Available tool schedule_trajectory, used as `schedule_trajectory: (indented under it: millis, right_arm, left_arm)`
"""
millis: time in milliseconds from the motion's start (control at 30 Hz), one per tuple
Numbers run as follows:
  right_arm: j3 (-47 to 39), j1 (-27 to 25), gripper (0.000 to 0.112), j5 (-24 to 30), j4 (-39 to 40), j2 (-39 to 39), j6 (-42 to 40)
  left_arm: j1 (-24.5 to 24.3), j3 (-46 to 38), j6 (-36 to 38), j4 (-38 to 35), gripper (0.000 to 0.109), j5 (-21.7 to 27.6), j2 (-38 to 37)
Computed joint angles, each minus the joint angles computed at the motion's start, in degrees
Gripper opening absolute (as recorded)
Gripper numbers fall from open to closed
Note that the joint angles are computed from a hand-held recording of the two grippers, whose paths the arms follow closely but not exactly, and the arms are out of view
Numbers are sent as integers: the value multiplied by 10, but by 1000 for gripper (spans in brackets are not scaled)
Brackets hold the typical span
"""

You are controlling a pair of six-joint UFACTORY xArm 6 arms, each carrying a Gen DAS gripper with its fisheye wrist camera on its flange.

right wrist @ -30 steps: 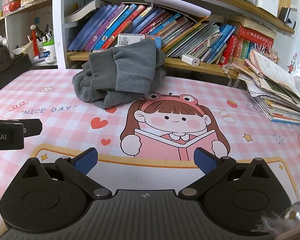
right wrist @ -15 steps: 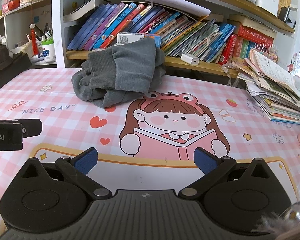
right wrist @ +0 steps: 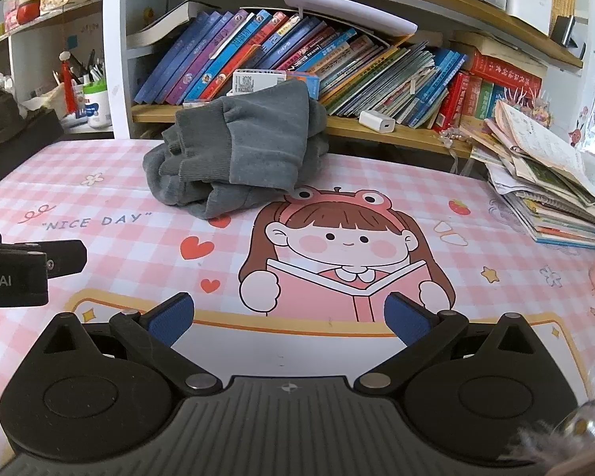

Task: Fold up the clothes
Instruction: 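Move both grippers toward the crumpled grey sweatshirt on the table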

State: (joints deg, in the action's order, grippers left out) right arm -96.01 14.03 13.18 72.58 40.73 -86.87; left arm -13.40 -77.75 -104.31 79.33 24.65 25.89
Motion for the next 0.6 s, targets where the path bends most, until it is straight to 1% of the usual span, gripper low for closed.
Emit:
schedule_trajectory:
  millis: [100, 200, 367, 500, 600]
  right_arm:
    - [2, -3, 103, 17, 11, -4, -10]
    - [3, -3, 103, 21, 15, -5, -18]
    - [1, -8, 103, 38, -14, -3, 12]
    - [-3, -10, 103, 41, -34, 2, 34]
    - [-5, -10, 103, 37, -38, 5, 40]
  left_arm:
    - [-4, 1, -17, 24, 103, 12, -2]
    - [-7, 0, -22, 39, 103, 18, -2]
    - [-10, -5, -12, 52, 103, 17, 4]
    - [-10, -4, -61, 89, 103, 19, 4]
    - [-4, -6, -84, 103, 103, -1, 5]
